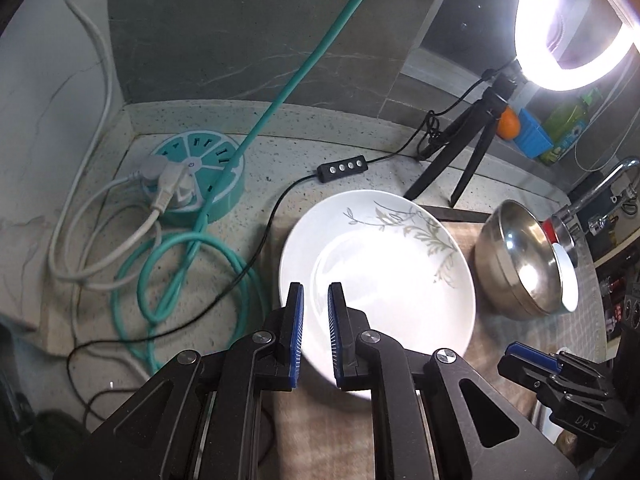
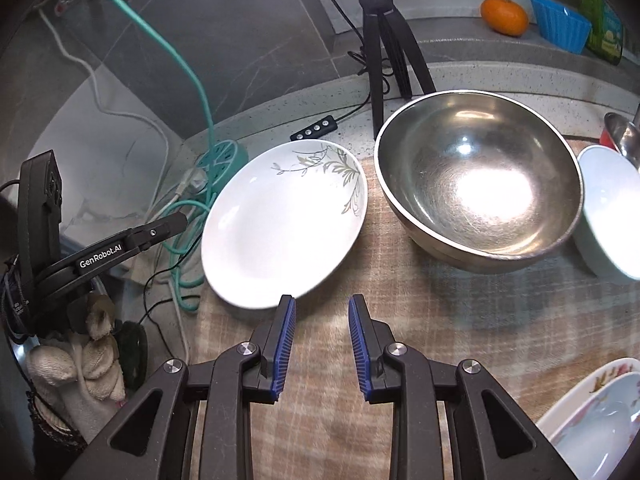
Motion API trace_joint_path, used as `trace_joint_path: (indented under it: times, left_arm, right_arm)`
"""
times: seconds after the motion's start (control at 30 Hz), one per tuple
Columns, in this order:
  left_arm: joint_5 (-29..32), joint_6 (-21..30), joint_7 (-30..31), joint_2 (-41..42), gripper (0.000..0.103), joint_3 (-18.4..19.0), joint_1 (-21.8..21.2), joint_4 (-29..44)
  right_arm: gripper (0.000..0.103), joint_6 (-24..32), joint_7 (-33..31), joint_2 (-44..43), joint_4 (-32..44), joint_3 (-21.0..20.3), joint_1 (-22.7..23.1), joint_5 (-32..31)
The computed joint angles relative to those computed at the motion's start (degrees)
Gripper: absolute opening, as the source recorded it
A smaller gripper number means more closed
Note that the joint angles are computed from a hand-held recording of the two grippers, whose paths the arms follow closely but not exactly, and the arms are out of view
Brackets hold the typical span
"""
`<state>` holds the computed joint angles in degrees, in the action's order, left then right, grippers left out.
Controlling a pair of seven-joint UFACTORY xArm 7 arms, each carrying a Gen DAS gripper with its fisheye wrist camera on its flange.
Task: Organize plates and bowls
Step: 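Move both grippers to the white leaf-pattern plate beside the steel bowl, then close the grippers on the rim of the white leaf-pattern plate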
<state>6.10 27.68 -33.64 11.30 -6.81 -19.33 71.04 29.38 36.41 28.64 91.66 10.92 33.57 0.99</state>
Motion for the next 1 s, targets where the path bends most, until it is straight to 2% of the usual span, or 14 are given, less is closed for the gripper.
trace_joint_path:
  times: [0.23, 0.33, 0.63, 1.0]
  left_arm:
    - [-2.17, -1.42, 4.34, 3.9, 0.011, 0.2, 1.39, 2.96]
    - [-2.97, -1.57, 5.86, 5.24, 0.018, 0.26, 1.61, 4.06]
    - [-1.86, 0.96, 6.46, 8.79, 0.018, 1.35, 0.65, 8.77]
    - [-6.77, 2.18, 10.94, 11.75, 0.018, -0.22, 2.33, 11.56]
  right_arm:
    - [0.025, 1.33, 3.2, 3.36, 3.96, -1.24, 0.69, -0.54]
    - [0.025, 1.85, 4.14, 4.19, 5.06, -1.74, 1.22, -1.34]
    - [0.025, 3.62, 5.82, 7.0, 8.9, -2.46, 1.94, -2.24]
    - [0.024, 7.51, 6.54, 11.22, 15.21, -3.23, 3.04, -3.58]
